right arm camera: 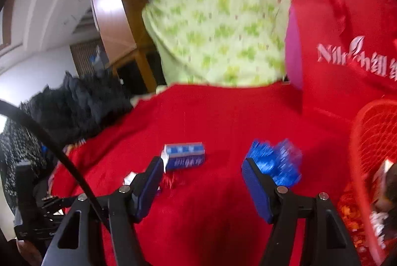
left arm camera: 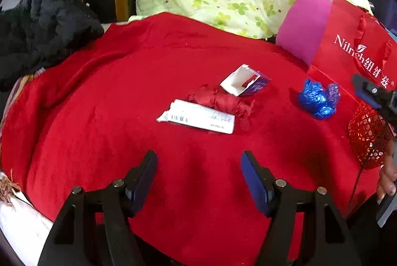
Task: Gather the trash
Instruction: 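Move both open tools back over the red cloth, then grasp the blue-and-white box with the right tool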
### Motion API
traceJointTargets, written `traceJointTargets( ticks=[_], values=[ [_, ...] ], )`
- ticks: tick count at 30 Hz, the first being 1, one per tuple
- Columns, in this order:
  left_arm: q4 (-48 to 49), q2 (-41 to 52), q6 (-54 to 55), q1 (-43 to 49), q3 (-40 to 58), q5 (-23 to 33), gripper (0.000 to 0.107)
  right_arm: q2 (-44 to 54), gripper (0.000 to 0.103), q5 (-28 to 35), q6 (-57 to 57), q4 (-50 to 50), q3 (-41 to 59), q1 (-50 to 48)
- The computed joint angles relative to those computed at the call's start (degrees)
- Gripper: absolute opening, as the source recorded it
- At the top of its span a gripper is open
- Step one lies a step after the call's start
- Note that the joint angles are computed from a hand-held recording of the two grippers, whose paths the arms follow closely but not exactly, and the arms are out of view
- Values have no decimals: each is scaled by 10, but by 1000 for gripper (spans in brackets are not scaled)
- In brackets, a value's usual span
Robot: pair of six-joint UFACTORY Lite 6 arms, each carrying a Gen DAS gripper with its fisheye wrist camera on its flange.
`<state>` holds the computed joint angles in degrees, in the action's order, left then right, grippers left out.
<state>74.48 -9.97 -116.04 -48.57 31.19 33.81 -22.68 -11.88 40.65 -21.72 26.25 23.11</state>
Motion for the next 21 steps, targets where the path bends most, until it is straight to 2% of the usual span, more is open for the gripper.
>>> traceJointTargets(
  ticks=[2,4,10,12,18,21],
  values=[
    [9,-10,-7,13,-16,-10,70,47,69,-10,7,-2,23,10],
    [28,-16,-22,31,-33,-22,70,88,69,-27,68,-58,43,12],
    [99,-24,-78,94,-73,-70,70,263,69,-139,419,-364,171,-40],
    [127,-23,-96,120,-80,-90,70,319,69,-164,504,-426,224,-52],
    [180,-35,-122,172,-98,-119,70,545,69,-192,861,-654,496,-55],
    [189,-45,-118,199,-103,-135,70,642,69,-181,1041,-790,630,-45]
  ],
)
